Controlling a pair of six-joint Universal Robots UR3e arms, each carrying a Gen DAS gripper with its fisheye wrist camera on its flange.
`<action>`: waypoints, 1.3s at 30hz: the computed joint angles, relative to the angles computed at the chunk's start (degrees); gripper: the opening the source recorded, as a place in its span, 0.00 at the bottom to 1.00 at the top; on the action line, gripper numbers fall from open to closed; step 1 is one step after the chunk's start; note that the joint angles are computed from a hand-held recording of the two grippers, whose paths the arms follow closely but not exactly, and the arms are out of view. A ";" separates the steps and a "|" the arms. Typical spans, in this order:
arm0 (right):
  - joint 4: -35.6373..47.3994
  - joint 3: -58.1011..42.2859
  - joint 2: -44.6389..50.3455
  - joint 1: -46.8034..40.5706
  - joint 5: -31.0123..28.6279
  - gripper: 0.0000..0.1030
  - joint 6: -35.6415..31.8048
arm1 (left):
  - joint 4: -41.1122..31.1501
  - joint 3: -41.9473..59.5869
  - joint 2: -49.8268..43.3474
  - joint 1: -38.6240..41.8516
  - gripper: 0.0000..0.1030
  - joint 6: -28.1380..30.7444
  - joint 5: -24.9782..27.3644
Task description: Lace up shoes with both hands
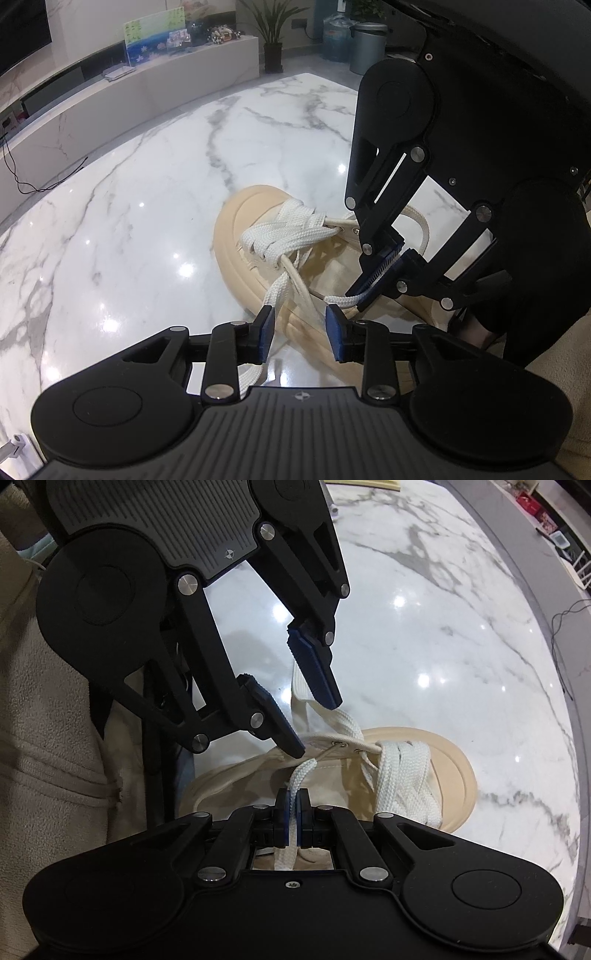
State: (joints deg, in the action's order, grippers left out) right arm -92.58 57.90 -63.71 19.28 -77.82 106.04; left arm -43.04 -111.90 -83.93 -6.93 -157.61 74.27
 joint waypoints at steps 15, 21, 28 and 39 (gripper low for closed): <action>-5.30 -3.59 3.15 -0.01 -0.84 0.02 5.68 | 1.38 -0.51 -0.36 -0.35 0.29 0.80 0.17; -5.03 -5.28 5.00 0.60 -0.50 0.02 6.37 | -0.82 0.01 0.96 -0.06 0.29 3.68 0.44; -1.57 -2.96 -1.30 -5.75 2.69 0.02 2.57 | -2.89 3.06 -0.38 -0.68 0.29 9.65 2.67; -5.82 2.91 -3.27 -2.76 3.74 0.02 7.91 | 0.27 6.78 -6.95 -3.64 0.10 25.18 4.52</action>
State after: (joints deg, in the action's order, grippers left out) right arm -98.40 60.82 -66.97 16.52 -74.08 113.95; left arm -42.77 -105.13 -90.88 -10.56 -132.43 78.78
